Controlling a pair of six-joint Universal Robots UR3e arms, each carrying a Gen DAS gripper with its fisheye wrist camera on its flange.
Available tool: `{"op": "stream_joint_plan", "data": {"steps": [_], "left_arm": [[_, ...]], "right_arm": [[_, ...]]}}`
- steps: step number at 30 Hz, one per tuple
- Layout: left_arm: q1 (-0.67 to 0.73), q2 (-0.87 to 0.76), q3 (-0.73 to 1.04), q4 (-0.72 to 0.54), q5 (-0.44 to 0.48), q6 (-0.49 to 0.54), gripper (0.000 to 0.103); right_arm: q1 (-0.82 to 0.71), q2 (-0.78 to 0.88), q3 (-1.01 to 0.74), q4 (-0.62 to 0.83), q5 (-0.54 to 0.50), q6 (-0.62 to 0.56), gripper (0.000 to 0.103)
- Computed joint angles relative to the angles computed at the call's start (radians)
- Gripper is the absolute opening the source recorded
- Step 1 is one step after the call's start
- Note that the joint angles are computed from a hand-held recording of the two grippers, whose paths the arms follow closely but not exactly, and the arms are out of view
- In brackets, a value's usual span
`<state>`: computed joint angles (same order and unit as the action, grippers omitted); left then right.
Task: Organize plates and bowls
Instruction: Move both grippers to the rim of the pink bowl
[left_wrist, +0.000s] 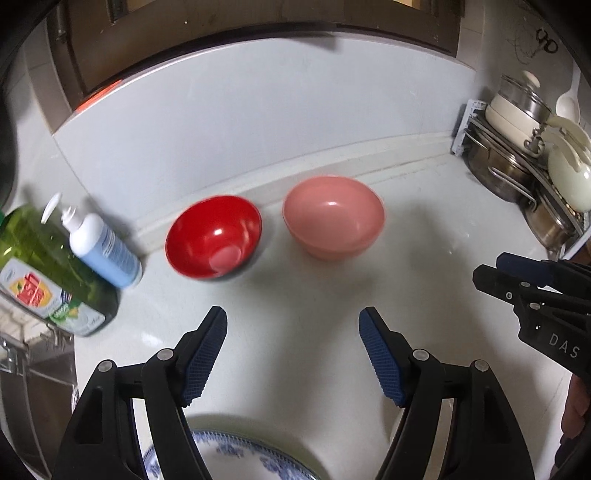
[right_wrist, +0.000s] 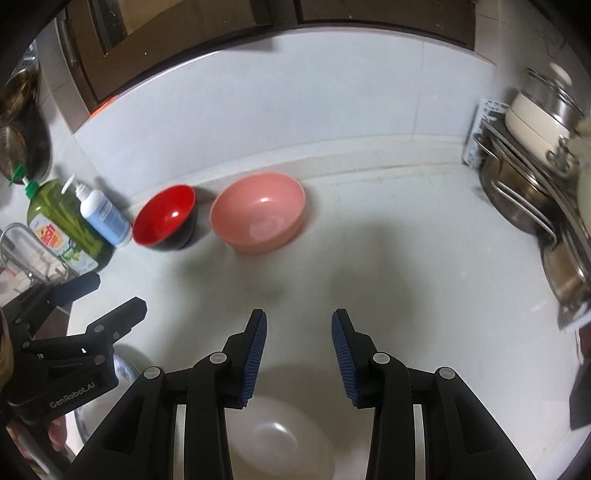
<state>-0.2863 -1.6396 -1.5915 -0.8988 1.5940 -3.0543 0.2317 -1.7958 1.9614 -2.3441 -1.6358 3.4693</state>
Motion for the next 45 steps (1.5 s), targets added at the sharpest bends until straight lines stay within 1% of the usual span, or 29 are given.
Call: {"op": "stream_joint_plan", "data": {"steps": [2, 5, 8, 10, 14, 21, 24, 30, 32, 34, 36, 38, 40, 41, 43, 44, 45], "left_arm": [[0.013, -0.033, 0.043, -0.017, -0.021, -0.005, 0.073], [0.042, -0.09, 0.109, -0.051, -0.078, -0.039, 0.073], [0.053, -0.147, 0.163, -0.071, -0.112, -0.086, 0.068], [0.049, -0.192, 0.199, -0.071, -0.11, -0.114, 0.065], [0.039, -0.29, 0.287, -0.072, -0.103, -0.161, 0.065], [0.036, -0.458, 0.465, -0.101, -0.085, -0.209, 0.064], [0.039, -0.527, 0.542, -0.134, -0.097, -0.232, 0.064], [0.047, -0.615, 0.64, -0.177, -0.12, -0.265, 0.061], [0.049, -0.639, 0.667, -0.188, -0.123, -0.269, 0.057], [0.048, -0.666, 0.705, -0.208, -0.126, -0.272, 0.051], [0.048, -0.69, 0.74, -0.227, -0.132, -0.274, 0.049], [0.043, -0.714, 0.775, -0.243, -0.129, -0.278, 0.046], [0.04, -0.737, 0.807, -0.263, -0.129, -0.275, 0.037], [0.04, -0.747, 0.821, -0.271, -0.133, -0.273, 0.035], [0.035, -0.777, 0.869, -0.3, -0.135, -0.271, 0.027], [0.033, -0.787, 0.885, -0.308, -0.13, -0.268, 0.026], [0.028, -0.796, 0.899, -0.309, -0.118, -0.268, 0.024]], "right_arm": [[-0.009, 0.028, -0.025, -0.005, 0.004, -0.008, 0.038], [-0.024, 0.085, -0.077, -0.011, 0.012, -0.028, 0.038], [-0.059, 0.136, -0.122, -0.019, 0.05, -0.062, 0.038], [-0.08, 0.176, -0.151, -0.025, 0.076, -0.085, 0.038], [-0.119, 0.253, -0.204, -0.031, 0.124, -0.117, 0.038], [-0.176, 0.408, -0.32, -0.031, 0.187, -0.156, 0.038], [-0.187, 0.462, -0.362, -0.033, 0.194, -0.162, 0.038], [-0.199, 0.555, -0.431, -0.03, 0.229, -0.176, 0.038], [-0.199, 0.581, -0.451, -0.024, 0.239, -0.176, 0.037], [-0.204, 0.602, -0.467, -0.019, 0.246, -0.183, 0.037], [-0.203, 0.636, -0.498, -0.012, 0.247, -0.183, 0.036], [-0.205, 0.663, -0.527, -0.002, 0.252, -0.182, 0.032], [-0.213, 0.676, -0.542, 0.01, 0.264, -0.187, 0.028], [-0.213, 0.684, -0.549, 0.013, 0.265, -0.184, 0.025], [-0.212, 0.7, -0.565, 0.023, 0.267, -0.178, 0.019], [-0.212, 0.706, -0.571, 0.027, 0.27, -0.176, 0.015], [-0.213, 0.71, -0.572, 0.027, 0.272, -0.172, 0.014]]}}
